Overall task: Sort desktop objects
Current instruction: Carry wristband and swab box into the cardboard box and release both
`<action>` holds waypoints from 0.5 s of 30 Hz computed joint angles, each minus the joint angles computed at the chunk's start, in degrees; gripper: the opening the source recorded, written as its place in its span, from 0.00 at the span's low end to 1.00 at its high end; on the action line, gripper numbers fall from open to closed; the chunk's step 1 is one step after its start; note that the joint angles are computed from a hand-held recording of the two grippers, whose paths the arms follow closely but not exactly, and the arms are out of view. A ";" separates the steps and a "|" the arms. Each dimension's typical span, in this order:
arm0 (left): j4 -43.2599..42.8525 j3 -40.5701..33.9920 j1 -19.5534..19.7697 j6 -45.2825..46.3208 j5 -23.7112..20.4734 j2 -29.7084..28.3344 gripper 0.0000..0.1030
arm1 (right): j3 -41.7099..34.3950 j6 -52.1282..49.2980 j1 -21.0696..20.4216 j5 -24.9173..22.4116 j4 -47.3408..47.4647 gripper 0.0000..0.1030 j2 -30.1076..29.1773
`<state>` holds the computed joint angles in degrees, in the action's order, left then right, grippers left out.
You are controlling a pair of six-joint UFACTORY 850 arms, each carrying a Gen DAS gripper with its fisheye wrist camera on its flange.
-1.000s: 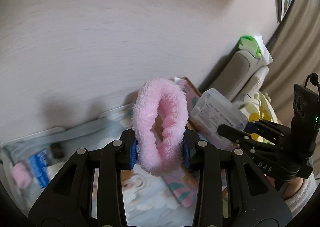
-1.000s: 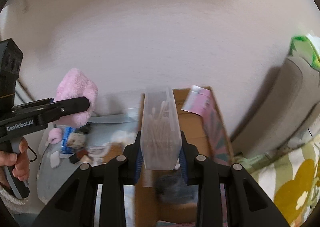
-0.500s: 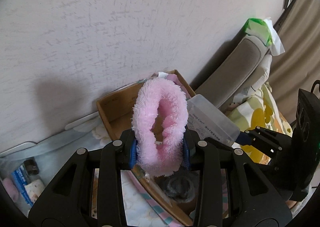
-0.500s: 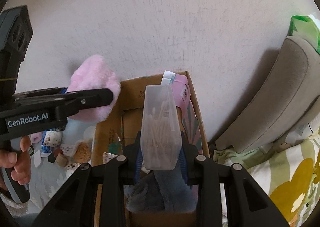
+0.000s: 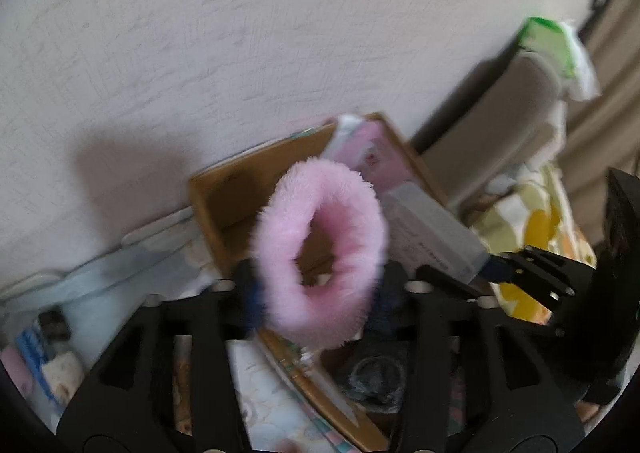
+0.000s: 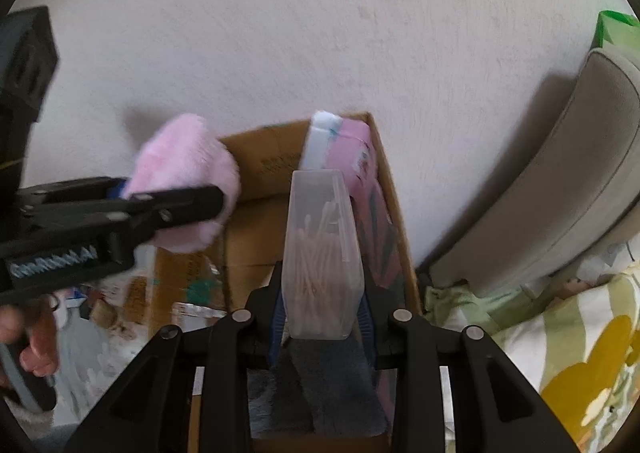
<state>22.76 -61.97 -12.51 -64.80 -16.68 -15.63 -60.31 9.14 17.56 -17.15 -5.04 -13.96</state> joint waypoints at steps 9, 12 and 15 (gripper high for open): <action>9.59 1.10 -0.78 -8.52 -0.91 2.36 1.00 | 1.96 5.49 1.13 1.41 -4.87 0.69 2.75; 10.45 1.50 -0.88 -9.26 -0.41 3.46 1.00 | 0.91 9.73 2.42 0.82 -8.88 0.69 2.24; 11.89 2.84 -0.97 -10.27 -0.98 5.88 1.00 | 0.59 11.48 3.22 0.39 -10.41 0.69 2.34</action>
